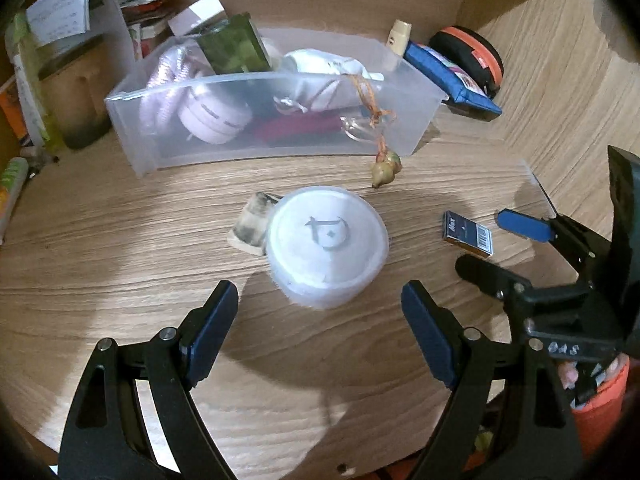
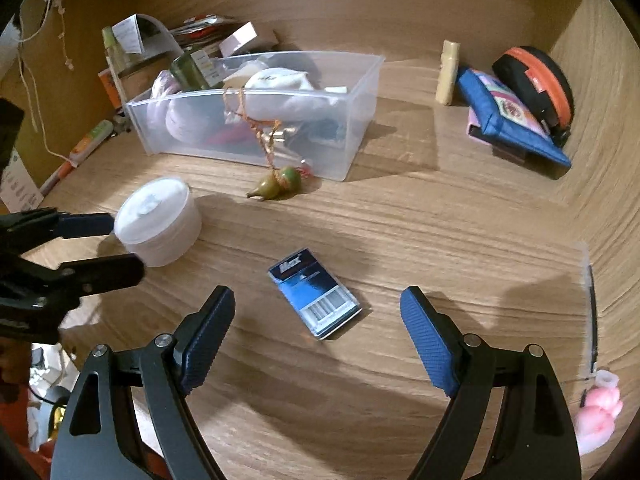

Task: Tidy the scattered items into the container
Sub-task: 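Grasp the white round container with the left tool while the right tool grasps the blue Max pack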

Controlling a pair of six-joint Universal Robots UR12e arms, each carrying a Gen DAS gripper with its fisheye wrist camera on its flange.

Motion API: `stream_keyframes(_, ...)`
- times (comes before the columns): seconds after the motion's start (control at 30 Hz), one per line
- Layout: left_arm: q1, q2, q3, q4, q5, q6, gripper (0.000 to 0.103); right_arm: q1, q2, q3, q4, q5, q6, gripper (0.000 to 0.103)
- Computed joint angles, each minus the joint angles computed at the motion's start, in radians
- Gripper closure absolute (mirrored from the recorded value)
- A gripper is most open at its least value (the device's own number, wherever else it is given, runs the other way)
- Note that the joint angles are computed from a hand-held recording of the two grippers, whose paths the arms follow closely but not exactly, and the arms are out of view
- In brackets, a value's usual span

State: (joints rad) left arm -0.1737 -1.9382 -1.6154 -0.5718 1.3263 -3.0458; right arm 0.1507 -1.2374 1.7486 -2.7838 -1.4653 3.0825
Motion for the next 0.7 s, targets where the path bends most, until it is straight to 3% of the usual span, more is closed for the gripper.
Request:
stream_keyframes(0.2, -0.011, -0.022, 0.03, -0.02, 0.005, 0.0, 0.019, 0.0, 0.005, -0.01, 0.018, 0.028, -0.011, 0.022)
stream_keyframes(0.37, -0.01, -0.042, 0.057, -0.024, 0.015, -0.047, 0.019, 0.005, 0.015, -0.021, 0.015, 0.015, 0.005, 0.025)
stream_keyframes(0.43, -0.012, -0.046, 0.061, -0.016, 0.023, -0.06, 0.02, 0.01, 0.018, -0.024, 0.009, -0.004, -0.002, 0.036)
stream_keyframes(0.5, -0.018, -0.05, 0.063, -0.003, 0.05, -0.063, 0.032, 0.02, 0.021, -0.026, 0.005, -0.035, -0.025, 0.047)
stream_keyframes(0.57, -0.023, -0.051, 0.061, 0.01, 0.064, -0.053, 0.037, 0.021, 0.02, -0.024, 0.0, -0.028, -0.041, 0.058)
stream_keyframes(0.6, -0.026, -0.051, 0.058, 0.019, 0.07, -0.054, 0.037, 0.022, 0.02, -0.023, -0.002, -0.026, -0.047, 0.067)
stream_keyframes(0.7, -0.025, -0.046, 0.049, 0.029, 0.059, -0.039, 0.037, 0.019, 0.02, -0.027, 0.007, -0.011, -0.049, 0.076)
